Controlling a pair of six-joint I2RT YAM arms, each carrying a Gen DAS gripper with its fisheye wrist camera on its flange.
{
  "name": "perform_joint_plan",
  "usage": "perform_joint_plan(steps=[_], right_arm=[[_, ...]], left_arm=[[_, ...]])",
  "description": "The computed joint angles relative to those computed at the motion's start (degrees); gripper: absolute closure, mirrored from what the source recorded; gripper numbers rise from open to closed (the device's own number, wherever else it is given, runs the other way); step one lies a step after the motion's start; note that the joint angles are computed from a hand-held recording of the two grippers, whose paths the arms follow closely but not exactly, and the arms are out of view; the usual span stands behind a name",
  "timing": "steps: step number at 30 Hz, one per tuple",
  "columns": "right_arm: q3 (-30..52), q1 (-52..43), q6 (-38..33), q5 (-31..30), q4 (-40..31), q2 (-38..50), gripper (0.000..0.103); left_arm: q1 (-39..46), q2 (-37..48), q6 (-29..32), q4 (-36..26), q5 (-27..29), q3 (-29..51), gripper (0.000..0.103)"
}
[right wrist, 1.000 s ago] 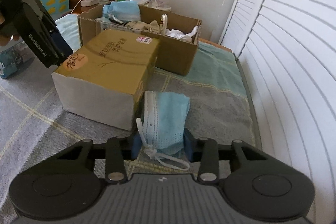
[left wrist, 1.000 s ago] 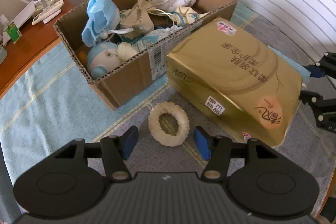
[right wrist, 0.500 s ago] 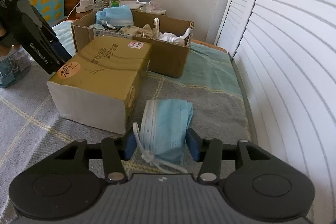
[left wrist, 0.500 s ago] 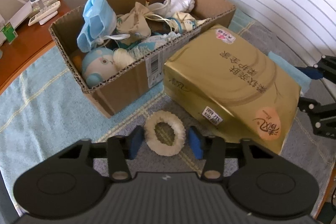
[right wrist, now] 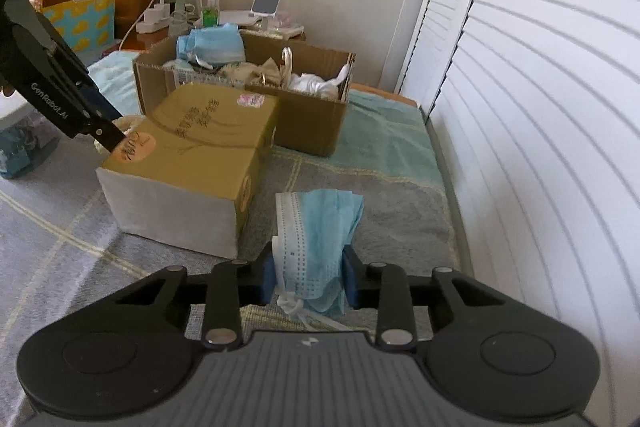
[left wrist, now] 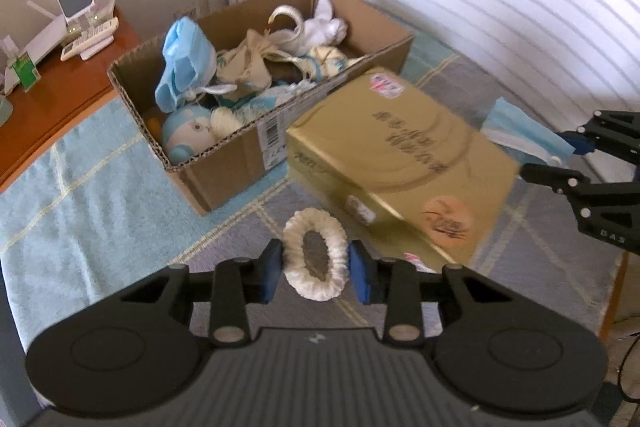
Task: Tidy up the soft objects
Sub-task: 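Carry the blue masks into the box with the right tool while the left tool carries the ring toy there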
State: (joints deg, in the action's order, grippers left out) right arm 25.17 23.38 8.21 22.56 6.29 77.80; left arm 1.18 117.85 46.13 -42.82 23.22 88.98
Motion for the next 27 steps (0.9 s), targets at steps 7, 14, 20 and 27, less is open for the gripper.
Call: perform_joint_plan(steps=[7, 14, 20, 27], right_arm=[[0.2, 2.2, 0.6, 3.0, -5.6, -8.7, 0.066], [3.2, 0.9, -2.5, 0.4, -5.5, -10.9, 0.066], [9.2, -3.1, -8.4, -5.7, -1.4, -4.8, 0.066], [20.8, -8.5, -15.1, -15.3, 1.4, 7.2, 0.066]], left_arm=[[1.9, -7.8, 2.9, -2.0, 3.2, -6.0, 0.068], [4.0, -13.3, 6.4, -3.9, 6.6, -10.2, 0.068], [6.1, -16.7, 7.5, -2.9, 9.6, -13.3, 0.068], [7.2, -16.6, 8.3, -3.8, 11.5, -13.7, 0.068]])
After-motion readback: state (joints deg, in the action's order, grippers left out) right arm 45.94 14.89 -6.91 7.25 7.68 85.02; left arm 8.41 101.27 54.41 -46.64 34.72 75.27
